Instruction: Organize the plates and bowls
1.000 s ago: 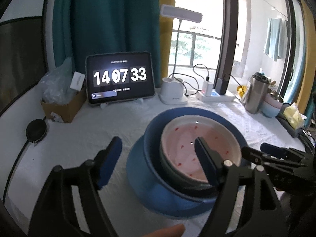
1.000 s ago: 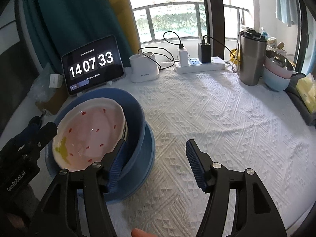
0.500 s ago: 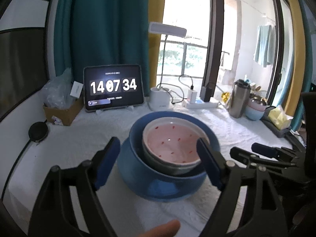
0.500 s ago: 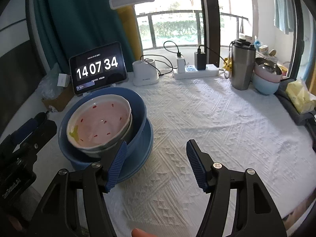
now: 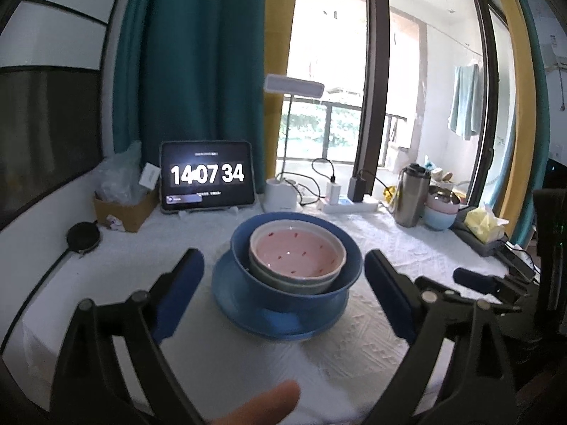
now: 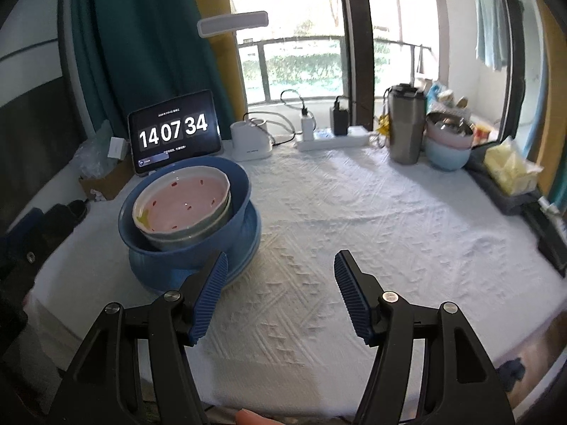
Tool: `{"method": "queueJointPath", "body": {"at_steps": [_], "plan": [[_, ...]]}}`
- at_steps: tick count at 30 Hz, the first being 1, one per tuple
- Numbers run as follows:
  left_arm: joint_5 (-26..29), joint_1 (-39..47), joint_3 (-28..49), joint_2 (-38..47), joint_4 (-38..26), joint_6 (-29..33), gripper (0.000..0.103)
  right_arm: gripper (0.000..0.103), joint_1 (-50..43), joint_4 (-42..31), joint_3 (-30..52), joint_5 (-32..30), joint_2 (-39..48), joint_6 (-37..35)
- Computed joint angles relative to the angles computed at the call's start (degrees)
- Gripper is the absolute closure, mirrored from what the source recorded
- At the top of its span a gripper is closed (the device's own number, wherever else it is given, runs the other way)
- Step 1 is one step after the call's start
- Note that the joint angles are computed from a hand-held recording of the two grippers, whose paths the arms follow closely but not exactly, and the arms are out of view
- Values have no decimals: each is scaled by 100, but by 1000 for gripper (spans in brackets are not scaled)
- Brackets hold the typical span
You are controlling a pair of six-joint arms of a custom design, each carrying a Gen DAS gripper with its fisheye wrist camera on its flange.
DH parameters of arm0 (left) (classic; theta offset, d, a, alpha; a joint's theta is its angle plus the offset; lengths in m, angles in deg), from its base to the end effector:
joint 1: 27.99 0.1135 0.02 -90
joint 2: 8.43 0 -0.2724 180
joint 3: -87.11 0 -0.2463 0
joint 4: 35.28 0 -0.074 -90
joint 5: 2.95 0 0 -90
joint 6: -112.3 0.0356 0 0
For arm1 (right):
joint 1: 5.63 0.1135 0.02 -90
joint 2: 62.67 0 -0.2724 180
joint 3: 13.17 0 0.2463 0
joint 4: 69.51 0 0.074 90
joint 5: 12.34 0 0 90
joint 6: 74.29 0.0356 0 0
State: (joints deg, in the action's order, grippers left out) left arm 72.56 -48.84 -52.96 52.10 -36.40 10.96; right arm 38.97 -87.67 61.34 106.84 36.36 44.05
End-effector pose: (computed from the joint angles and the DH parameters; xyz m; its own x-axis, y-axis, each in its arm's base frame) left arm 0.2062 -0.0690 0.2239 -0.3641 -0.0650 -0.9291 0.0569 0.9941 -0.0919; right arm 0.2714 0.2433 0.2091 -0.5947 -0.0044 -0.8039 -0.0858 0.9946 0.0581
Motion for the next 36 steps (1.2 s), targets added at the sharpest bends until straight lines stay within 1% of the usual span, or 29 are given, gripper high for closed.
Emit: {"method": "queueJointPath", "body": {"at_steps": [2,6,7,10,15,21,22,23,29,33,36], "plan": [[-62,-58,-102,-323,-123,-68,10,37,84,-43,-95,180,-157,16],[-431,-205,-199,-1051,-558,-396,10,37,229,-74,-325,568,-521,37],[-465,-220,-220,-1187,-615,-418,10,37,269,-80,-371,653,-607,45],[-793,-386,-216,-1683,-899,-427,10,37,386,-106,-486,885,-865,46],[-976,-543,-148,-2275,-1313,-378,10,36,618,-158,-718,1375,-1410,58],[-1195,-902,71,-2457,-1647,-129,10,36,839,-300,-864,1853,-1973,37],[-1303,-1031,118,-2453,-1681,-75,10,36,876,-333,-871,1927,-2042,43],[-1520,-1226,141,-2479,-1676,-7,10,36,914,-362,-880,1991,-2100,56],[-2098,-1844,294,-2491,-1707,212,10,36,1149,-499,-978,2360,-2519,42],[-2322,-2056,375,-2480,-1688,256,9,36,1271,-614,-1038,2579,-2766,84],[-2384,-2174,416,-2459,-1716,281,7,36,1330,-636,-1075,2679,-2892,87]]}}
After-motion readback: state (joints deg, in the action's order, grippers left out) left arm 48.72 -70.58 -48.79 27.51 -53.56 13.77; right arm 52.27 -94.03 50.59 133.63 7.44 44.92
